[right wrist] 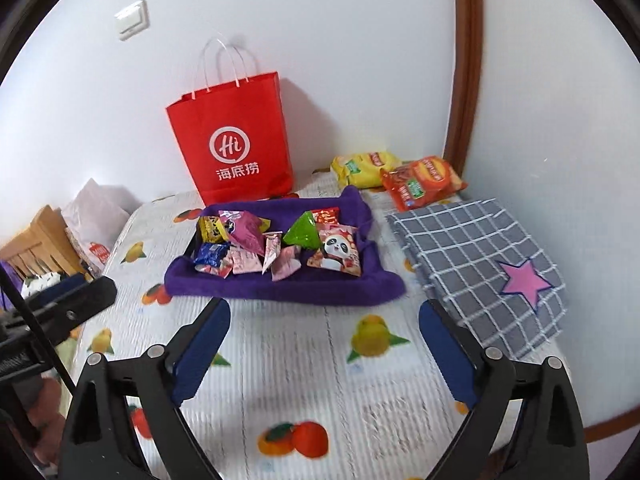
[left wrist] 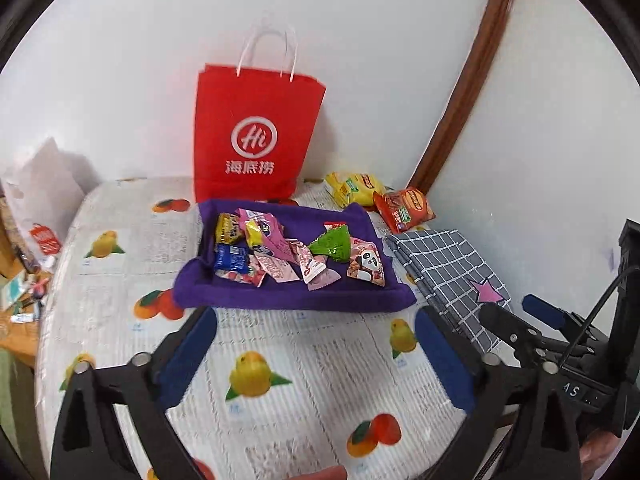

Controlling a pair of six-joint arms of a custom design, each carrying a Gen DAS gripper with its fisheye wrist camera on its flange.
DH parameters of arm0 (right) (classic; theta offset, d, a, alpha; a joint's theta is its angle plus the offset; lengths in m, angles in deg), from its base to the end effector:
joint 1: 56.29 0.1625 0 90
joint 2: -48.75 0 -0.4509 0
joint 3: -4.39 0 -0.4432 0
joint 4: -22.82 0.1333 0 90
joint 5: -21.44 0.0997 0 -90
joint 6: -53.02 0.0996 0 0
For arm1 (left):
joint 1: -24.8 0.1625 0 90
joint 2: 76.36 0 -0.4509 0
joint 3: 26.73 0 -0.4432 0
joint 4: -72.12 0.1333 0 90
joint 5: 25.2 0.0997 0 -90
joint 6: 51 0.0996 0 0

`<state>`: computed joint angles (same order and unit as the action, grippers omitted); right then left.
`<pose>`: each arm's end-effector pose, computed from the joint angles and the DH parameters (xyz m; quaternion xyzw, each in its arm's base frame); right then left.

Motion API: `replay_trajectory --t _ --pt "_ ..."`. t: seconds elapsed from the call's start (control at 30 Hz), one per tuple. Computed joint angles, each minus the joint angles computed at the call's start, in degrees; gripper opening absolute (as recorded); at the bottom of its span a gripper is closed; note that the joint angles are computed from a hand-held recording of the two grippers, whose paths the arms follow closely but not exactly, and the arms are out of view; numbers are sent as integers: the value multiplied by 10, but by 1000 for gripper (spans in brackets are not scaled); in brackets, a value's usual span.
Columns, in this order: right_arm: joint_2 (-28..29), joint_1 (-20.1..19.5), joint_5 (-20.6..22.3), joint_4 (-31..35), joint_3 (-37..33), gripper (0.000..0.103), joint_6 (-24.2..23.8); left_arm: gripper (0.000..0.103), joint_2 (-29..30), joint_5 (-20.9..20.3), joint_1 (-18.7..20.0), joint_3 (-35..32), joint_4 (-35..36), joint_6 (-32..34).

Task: Organize snacks

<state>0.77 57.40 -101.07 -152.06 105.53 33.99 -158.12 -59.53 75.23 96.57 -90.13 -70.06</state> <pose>0.3529 -0.6058 0.1238 0.2651 -0.8879 0.2731 0.2584 -0.1592 -0.5310 0.3175 0.0301 0.8611 -0.4246 0.2780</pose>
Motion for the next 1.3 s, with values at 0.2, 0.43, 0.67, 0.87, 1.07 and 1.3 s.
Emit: replay_trajectory --t 0.2,0.43,0.67,0.87,1.07,1.3 --pt "-43 11 -23 -63 71 98 -19 102 -23 90 -67 52 59 -71" --pt "-91 12 -2 -86 133 98 -15 102 -49 124 -117 88 162 -187" --pt "-105 20 -23 -128 166 98 -40 102 -60 142 -151 100 242 -266" --pt "-118 17 -14 -130 180 98 -32 102 -62 150 -163 95 290 -303" --pt "-124 16 -7 -135 187 98 -24 102 -66 153 -170 93 310 -316" --pt "-127 14 -1 -137 192 98 -23 102 -68 155 -174 92 336 -334"
